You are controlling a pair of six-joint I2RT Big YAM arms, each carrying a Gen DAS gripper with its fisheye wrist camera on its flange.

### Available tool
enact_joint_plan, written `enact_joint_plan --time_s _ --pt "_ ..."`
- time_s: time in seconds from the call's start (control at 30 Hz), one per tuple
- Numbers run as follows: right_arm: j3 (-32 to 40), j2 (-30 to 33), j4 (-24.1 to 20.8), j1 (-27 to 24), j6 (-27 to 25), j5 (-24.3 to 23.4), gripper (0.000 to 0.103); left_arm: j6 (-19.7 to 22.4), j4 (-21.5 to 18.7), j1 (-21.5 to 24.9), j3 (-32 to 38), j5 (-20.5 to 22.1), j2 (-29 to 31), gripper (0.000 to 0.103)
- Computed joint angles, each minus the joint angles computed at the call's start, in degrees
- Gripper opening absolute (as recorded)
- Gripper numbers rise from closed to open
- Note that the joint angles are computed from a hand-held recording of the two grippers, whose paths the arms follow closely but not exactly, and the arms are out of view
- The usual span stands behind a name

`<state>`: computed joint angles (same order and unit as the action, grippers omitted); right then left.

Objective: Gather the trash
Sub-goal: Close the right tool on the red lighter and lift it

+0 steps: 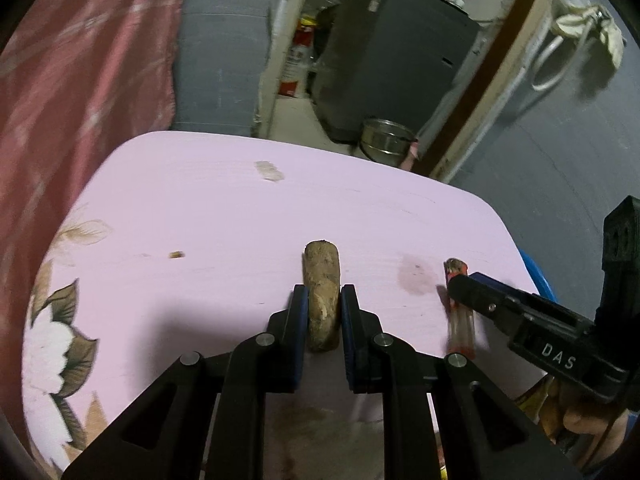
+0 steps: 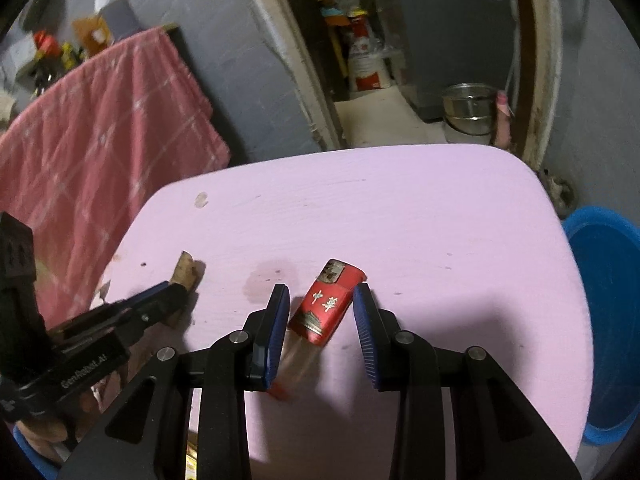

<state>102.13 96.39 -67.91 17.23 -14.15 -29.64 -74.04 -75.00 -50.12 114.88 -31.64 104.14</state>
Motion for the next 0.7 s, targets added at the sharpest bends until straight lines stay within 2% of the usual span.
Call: enact_joint_plan --time_s 0.07,0.2,0.33,0.43,0.53,0.7 --pt "0.0 -0.1 -0.7 0.5 -1.2 0.0 0.032 -1.1 0.1 -0.1 -1.4 -0.4 -1.1 0.013" --pt "-2.9 -2.7 0.4 1.6 -3.5 3.1 0.033 -2.9 -0.2 -0.6 -2.5 -1.3 -2.1 0.013" --pt "-6.6 -5.9 2.4 3.4 -7.1 9.1 0.034 -3.3 0.1 -0.9 -2.8 -1.6 -2.4 0.013" --pt "-8.6 -7.3 4.3 4.4 -7.9 12.0 0.034 -2.7 0.2 -1.1 -2.6 -2.3 -2.4 0.013" --pt "-9.2 -7.6 5.4 4.3 -7.0 12.6 0.023 -2.2 -0.7 -1.7 -0.7 -4.1 -1.6 0.013" --pt "-10.9 -8.6 8.3 2.8 -4.5 10.2 0.02 -0.6 -1.5 -3.0 2.9 -7.8 0.3 0.013"
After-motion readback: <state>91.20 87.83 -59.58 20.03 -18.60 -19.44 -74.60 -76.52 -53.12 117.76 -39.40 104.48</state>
